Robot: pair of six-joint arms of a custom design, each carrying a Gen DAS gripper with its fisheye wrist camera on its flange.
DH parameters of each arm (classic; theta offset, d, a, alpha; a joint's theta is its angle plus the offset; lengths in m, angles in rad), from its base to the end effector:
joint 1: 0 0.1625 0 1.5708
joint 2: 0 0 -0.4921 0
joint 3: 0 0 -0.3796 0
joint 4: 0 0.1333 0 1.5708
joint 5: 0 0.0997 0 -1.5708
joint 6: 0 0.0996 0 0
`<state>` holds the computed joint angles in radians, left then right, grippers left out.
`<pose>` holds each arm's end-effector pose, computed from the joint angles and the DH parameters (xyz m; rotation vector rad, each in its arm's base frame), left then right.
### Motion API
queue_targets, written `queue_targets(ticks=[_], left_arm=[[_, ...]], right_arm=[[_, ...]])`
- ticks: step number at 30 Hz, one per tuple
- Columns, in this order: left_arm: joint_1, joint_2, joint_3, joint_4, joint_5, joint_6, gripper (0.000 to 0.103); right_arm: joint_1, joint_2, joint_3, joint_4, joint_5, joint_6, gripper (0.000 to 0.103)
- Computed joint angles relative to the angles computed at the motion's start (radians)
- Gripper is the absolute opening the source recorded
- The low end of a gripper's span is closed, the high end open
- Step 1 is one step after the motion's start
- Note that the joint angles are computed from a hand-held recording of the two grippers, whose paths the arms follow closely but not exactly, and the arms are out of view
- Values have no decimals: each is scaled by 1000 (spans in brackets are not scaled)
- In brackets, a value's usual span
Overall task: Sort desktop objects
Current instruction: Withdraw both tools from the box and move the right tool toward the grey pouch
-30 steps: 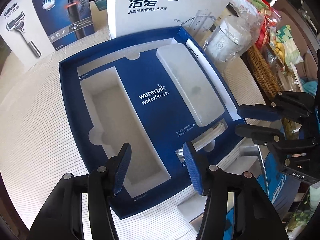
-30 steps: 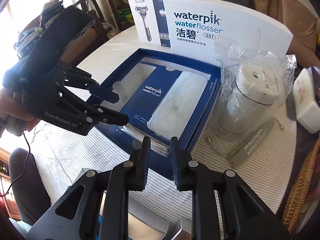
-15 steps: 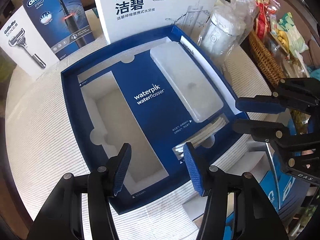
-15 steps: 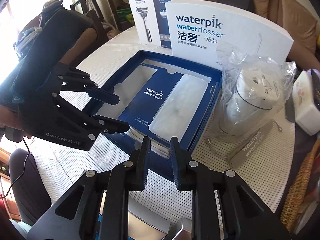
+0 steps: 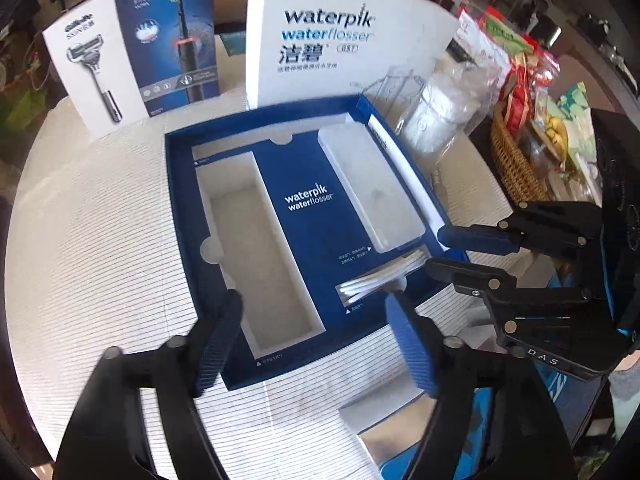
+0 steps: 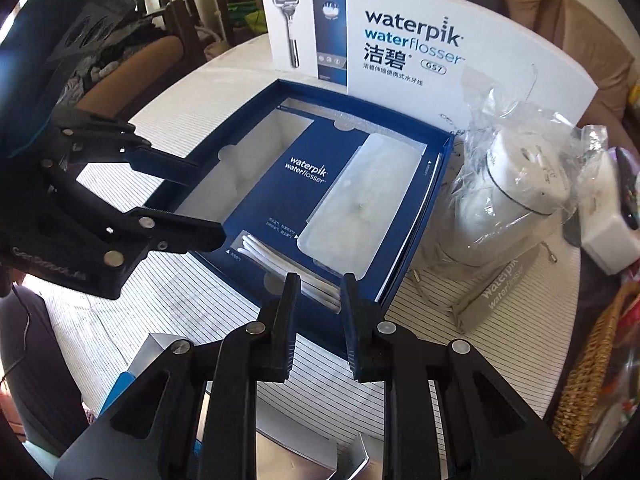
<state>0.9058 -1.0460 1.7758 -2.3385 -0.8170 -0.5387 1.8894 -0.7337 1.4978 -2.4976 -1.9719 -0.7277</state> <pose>-0.2314 -0.6215 0.2665 0.1377 2.4722 -0.5935 0.3255 -0.6853 0.1550 1.3174 -2.3742 0.1046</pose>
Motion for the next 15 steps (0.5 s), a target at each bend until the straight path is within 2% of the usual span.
queue_targets(ticks=[1, 3, 4, 5, 6, 7, 11, 15], left_arm=[[-11, -10, 23, -34, 10, 1, 88], [-31, -26, 64, -82, 31, -15, 90], [-41, -33, 85, -106, 42, -22, 92], [-48, -40, 100, -122, 49, -29, 95], [-53, -47, 115, -139, 47, -34, 96], [-59, -53, 124, -136, 50, -49, 96], [-78, -65, 142, -110, 68, -86, 103], [-106, -68, 162, -76, 104, -125, 103]], right_arm=[[1, -6, 7, -12, 7, 6, 25], [2, -16, 16, -32, 21, 25, 40], [2, -21, 22, -43, 32, 37, 62], [1, -27, 29, -59, 41, 48, 91], [3, -31, 41, -87, 36, 53, 100], [6, -35, 50, -109, 23, 56, 103], [3, -57, 65, -93, 33, 86, 103], [5, -83, 104, -117, 36, 88, 103]])
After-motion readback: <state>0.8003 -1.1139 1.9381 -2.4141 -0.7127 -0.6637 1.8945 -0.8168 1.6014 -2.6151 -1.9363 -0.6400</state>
